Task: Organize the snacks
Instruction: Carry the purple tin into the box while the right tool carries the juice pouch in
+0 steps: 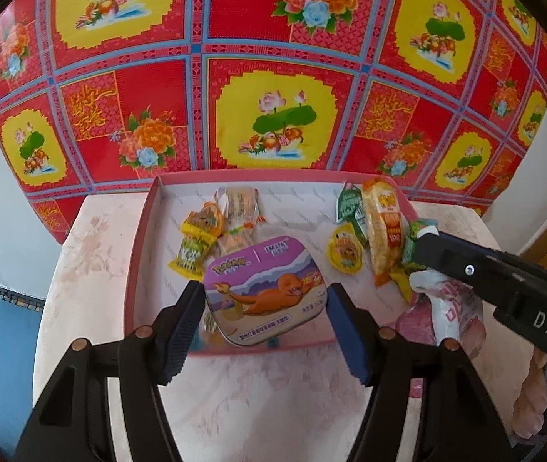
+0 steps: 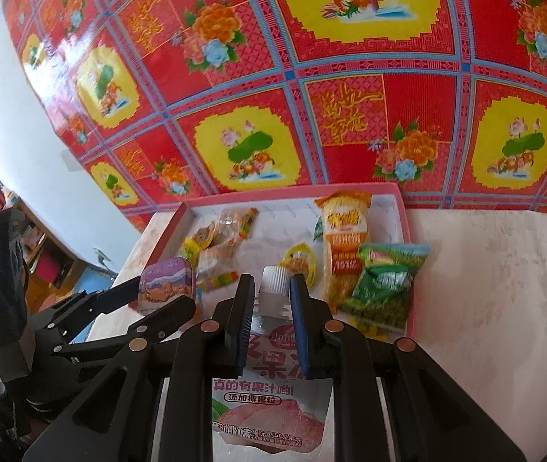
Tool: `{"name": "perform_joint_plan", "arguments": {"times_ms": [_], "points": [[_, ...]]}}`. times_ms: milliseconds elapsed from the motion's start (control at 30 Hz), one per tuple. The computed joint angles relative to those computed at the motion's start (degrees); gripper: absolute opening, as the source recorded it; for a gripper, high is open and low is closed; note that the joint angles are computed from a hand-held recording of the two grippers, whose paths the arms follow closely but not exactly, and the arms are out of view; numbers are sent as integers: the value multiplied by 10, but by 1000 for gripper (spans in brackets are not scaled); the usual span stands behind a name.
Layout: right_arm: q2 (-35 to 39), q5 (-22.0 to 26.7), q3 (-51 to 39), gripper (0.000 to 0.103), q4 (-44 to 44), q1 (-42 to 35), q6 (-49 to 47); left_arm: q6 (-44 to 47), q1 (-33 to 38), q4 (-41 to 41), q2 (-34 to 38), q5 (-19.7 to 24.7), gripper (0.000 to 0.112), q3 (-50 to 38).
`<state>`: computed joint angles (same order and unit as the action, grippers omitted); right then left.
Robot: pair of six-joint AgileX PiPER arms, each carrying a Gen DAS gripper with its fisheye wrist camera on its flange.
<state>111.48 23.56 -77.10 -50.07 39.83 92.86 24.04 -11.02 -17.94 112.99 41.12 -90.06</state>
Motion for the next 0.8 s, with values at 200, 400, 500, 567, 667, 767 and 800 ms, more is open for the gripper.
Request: {"name": "perform_joint_plan", "arguments": {"times_ms": [200,400,500,567,667,767,800], "points": [[22,-11,-22,20,8,-25,-8,-22,-9,20,39,3,69,-53],[45,-13,-50,20,5,-41,-12,-35,-12,29,72,6,69,-97],[55,-12,-60,20,-3,-47,-7,-46,-14,39,88,5,69,-112],[64,-10,-69,20,-7,-49,-6,-51,-15,42,98,6,69,-121],[78,-9,-83,20,-5,-53,-14,-54,-14,44,114,8,69,-132],[92,-8,-97,20,5,-57,-26,-62,-15,50,130,13,69,-147],[96,-7,-101,20,4,-57,-27,-64,-15,52,133,15,69,-150]]}}
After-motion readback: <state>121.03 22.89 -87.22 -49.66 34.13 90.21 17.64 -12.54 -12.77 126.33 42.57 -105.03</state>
